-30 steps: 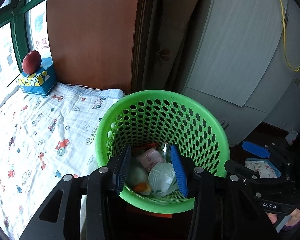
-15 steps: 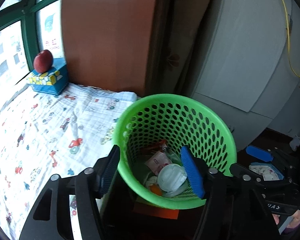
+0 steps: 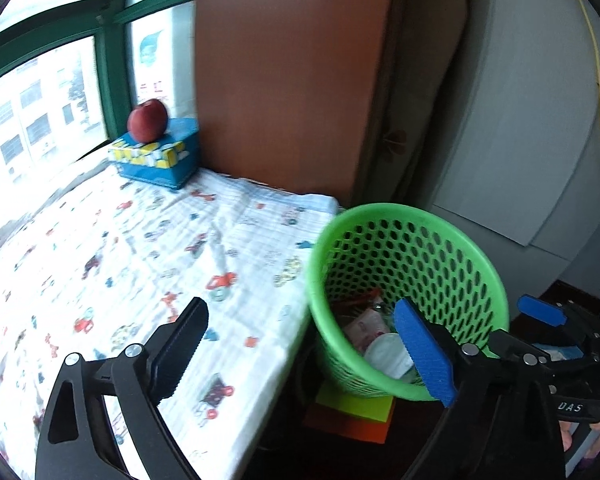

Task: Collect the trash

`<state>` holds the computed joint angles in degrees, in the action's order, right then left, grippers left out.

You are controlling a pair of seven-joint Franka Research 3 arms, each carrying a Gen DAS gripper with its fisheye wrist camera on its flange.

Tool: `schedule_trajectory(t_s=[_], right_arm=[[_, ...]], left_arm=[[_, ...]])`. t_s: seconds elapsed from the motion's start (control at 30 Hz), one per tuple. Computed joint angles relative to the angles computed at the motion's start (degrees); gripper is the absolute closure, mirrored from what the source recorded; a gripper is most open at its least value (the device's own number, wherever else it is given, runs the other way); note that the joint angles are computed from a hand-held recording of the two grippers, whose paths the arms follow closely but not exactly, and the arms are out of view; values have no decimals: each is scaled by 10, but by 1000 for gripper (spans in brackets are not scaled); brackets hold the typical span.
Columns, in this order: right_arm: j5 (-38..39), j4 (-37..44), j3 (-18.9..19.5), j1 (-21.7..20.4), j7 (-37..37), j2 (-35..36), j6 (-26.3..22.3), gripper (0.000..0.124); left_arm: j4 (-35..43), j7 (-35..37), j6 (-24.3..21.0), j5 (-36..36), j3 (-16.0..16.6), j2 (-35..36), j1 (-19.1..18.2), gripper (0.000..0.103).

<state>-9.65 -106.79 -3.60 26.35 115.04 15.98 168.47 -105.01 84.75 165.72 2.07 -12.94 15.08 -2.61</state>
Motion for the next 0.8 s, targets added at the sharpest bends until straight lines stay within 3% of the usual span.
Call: schedule_trajectory(t_s=[0.2,0.63,0.8], right_arm=[[25,19,18,-5,-29,13,-3,39],[17,63,3,30,-34,42,-9,36],[21,80,6,32,-39,52,-10,36]], left_arm=[[-16,-41,-3,35,28,-14,-4,9],[-53,-24,-6,21,30,-46,26,7],[-74,-66,2,77,55,-63,16,7]])
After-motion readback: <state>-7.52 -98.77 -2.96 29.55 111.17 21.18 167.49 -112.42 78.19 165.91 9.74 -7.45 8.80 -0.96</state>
